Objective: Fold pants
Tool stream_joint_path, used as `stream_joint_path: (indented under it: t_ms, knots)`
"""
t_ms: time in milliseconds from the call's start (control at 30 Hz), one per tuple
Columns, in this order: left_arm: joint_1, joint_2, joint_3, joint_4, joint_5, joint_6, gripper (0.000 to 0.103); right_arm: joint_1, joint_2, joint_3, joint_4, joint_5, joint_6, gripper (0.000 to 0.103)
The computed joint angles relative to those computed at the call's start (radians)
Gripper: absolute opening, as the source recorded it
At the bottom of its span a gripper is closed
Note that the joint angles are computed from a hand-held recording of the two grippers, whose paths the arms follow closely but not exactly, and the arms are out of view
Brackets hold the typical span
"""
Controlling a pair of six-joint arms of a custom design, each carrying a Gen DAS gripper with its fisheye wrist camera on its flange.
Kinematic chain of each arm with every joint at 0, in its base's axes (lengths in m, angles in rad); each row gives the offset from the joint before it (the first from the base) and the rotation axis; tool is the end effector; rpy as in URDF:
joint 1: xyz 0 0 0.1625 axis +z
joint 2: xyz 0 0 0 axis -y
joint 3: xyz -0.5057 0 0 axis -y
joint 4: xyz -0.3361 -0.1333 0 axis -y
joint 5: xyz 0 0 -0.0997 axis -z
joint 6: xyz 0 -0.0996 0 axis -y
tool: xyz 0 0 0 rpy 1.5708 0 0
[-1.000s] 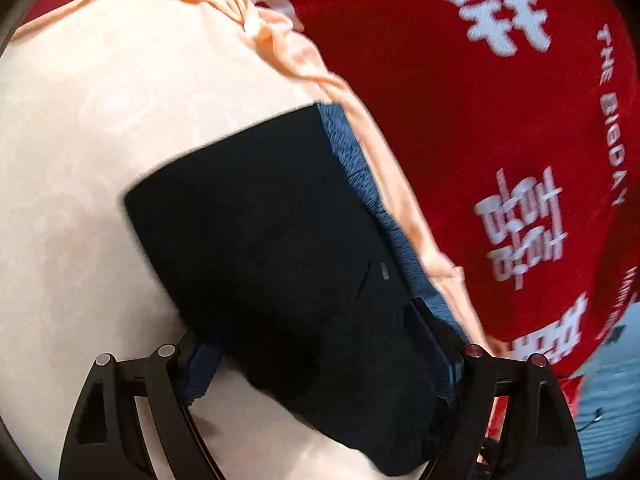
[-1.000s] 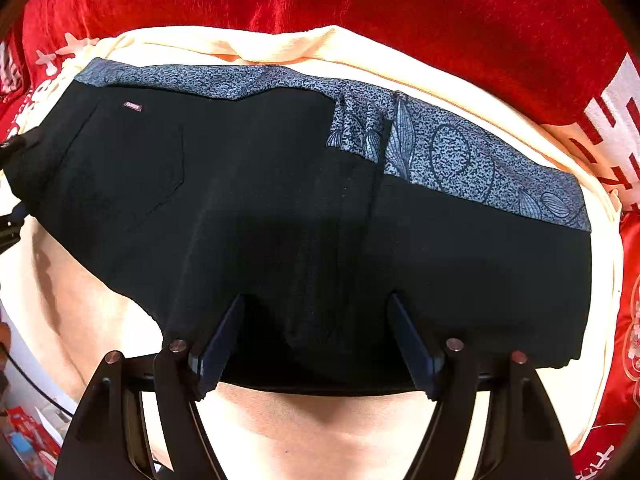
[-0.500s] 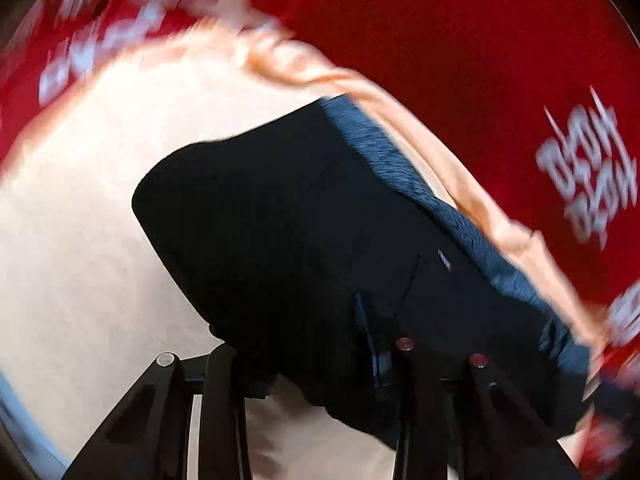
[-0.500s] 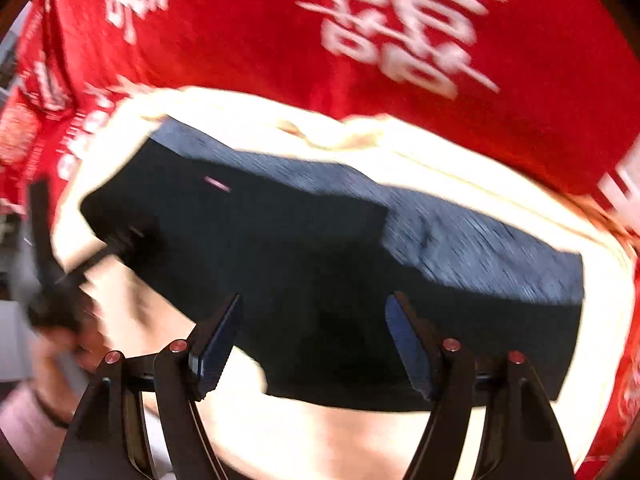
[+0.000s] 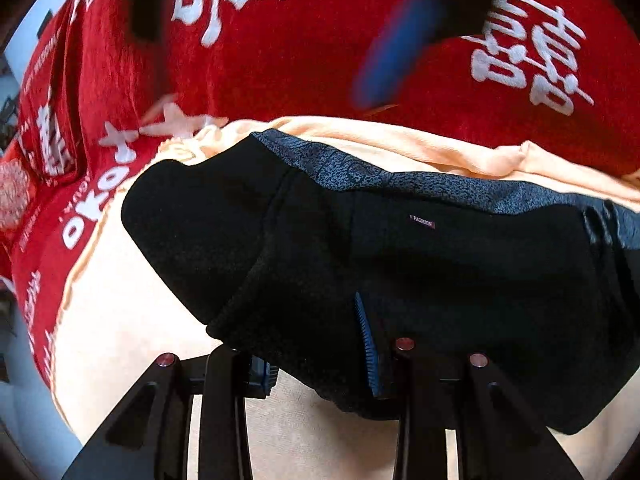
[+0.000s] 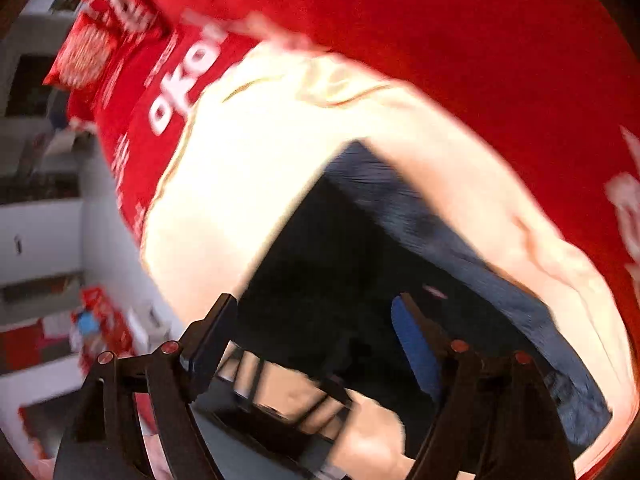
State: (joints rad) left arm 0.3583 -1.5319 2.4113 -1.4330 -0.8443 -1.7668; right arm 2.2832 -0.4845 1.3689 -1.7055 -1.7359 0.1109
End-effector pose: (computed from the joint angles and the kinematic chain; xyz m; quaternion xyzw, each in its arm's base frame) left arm -0.1389 -0.2650 0.2849 -0.0570 0.8326 -0.2724 0.4788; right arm 0.5242 -0.4280 -0.0018 0.3036 -0.8768 -0.3037 0.2163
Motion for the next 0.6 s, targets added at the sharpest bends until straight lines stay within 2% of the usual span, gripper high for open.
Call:
stream_joint_path:
  t_ms: [67, 133, 233, 300, 333, 367, 467, 600]
  knots:
    - [-0.007, 0.011, -0.005, 0.016, 0.006, 0.006, 0.035, 0.009, 0.062, -0.059, 0.088, 0.015, -0.006, 0.083]
    - [-0.013, 0.027, -0.007, 0.025, 0.008, 0.009, 0.035, 0.029, 0.118, -0.111, 0.164, -0.019, -0.022, 0.083]
    - [-0.022, 0.046, -0.010, 0.040, 0.010, 0.014, 0.035, 0.049, 0.160, -0.127, 0.207, -0.089, -0.035, 0.082]
    - [-0.027, 0.047, -0.014, 0.042, 0.006, 0.017, 0.035, 0.045, 0.167, -0.124, 0.223, -0.107, -0.023, 0.054]
    - [-0.024, 0.045, -0.017, 0.032, -0.002, 0.028, 0.035, 0.040, 0.158, -0.115, 0.219, -0.111, -0.016, 0.031]
    - [-0.022, 0.044, -0.020, 0.028, -0.009, 0.031, 0.035, 0.033, 0.145, -0.105, 0.206, -0.097, -0.009, 0.023]
    - [-0.051, 0.056, -0.037, 0.040, 0.002, 0.052, 0.035, 0.011, 0.074, -0.035, 0.109, -0.076, -0.015, 0.019]
    - [-0.081, 0.085, -0.086, 0.044, 0.018, 0.071, 0.035, -0.034, -0.054, 0.076, -0.017, 0.004, -0.015, 0.018]
